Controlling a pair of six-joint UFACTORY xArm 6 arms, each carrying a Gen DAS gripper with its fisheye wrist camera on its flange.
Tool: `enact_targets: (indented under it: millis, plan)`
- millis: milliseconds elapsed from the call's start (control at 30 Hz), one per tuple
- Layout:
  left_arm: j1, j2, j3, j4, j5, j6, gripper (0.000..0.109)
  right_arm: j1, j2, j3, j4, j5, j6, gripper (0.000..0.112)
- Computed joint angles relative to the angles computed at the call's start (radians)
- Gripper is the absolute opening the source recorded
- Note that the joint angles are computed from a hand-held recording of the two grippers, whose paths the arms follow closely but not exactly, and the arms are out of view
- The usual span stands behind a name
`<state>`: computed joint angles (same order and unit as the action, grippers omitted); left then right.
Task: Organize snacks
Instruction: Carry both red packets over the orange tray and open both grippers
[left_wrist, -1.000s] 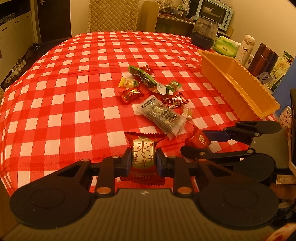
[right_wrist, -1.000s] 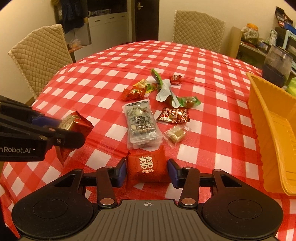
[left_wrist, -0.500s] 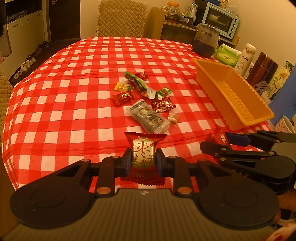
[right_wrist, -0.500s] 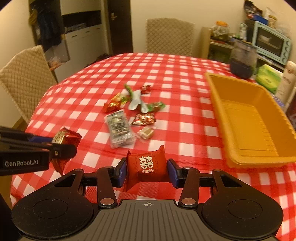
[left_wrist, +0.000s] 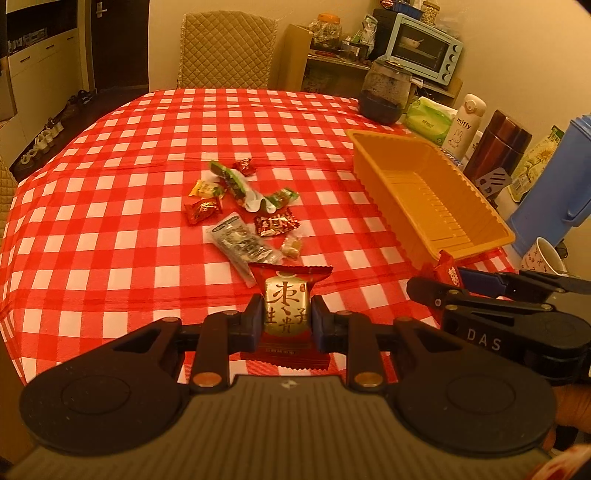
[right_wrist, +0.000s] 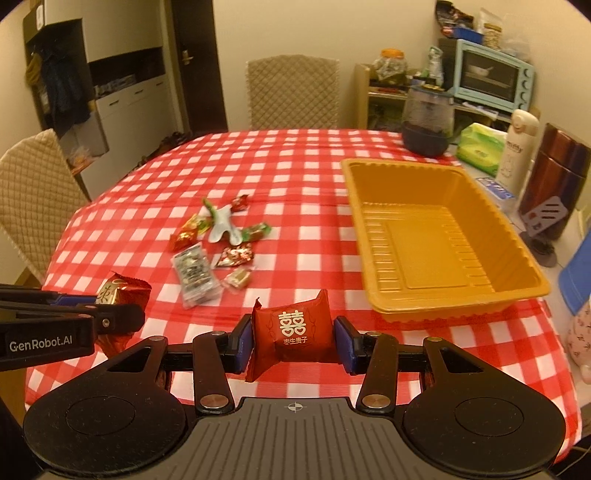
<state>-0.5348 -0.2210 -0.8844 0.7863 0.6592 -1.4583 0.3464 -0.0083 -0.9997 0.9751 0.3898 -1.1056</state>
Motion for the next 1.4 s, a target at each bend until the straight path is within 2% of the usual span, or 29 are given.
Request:
enact_targets:
  millis: [200,467,600,967,1233,1367,1400]
  plan:
    - [-0.009,0.044,-0.057,-0.007,-0.012,0.013,0.024,-0.030,-0.020,0.000,0.006,-0.001,0.017,0.046]
    - [0.005,0.175,-0.200,-0.022,-0.085,0.061,0.024,-0.098,0.021,-0.076,-0.015,-0.011,0.065,0.046]
    - [0.015,0.275,-0.312,-0.051,-0.121,0.113,0.024,-0.139,0.072,-0.143,-0.036,-0.009,0.092,0.046]
    - [0.041,0.540,-0.607,-0.154,-0.154,0.245,0.024,-0.214,0.273,-0.391,-0.109,0.026,0.179,0.046]
    - [0.055,0.656,-0.725,-0.233,-0.170,0.348,0.024,-0.234,0.382,-0.512,-0.161,0.041,0.255,0.046]
    - [0.058,0.698,-0.769,-0.226,-0.175,0.368,0.024,-0.238,0.410,-0.537,-0.178,0.040,0.280,0.046]
    - [0.060,0.704,-0.771,-0.220,-0.186,0.363,0.027,-0.239,0.419,-0.546,-0.182,0.041,0.286,0.046]
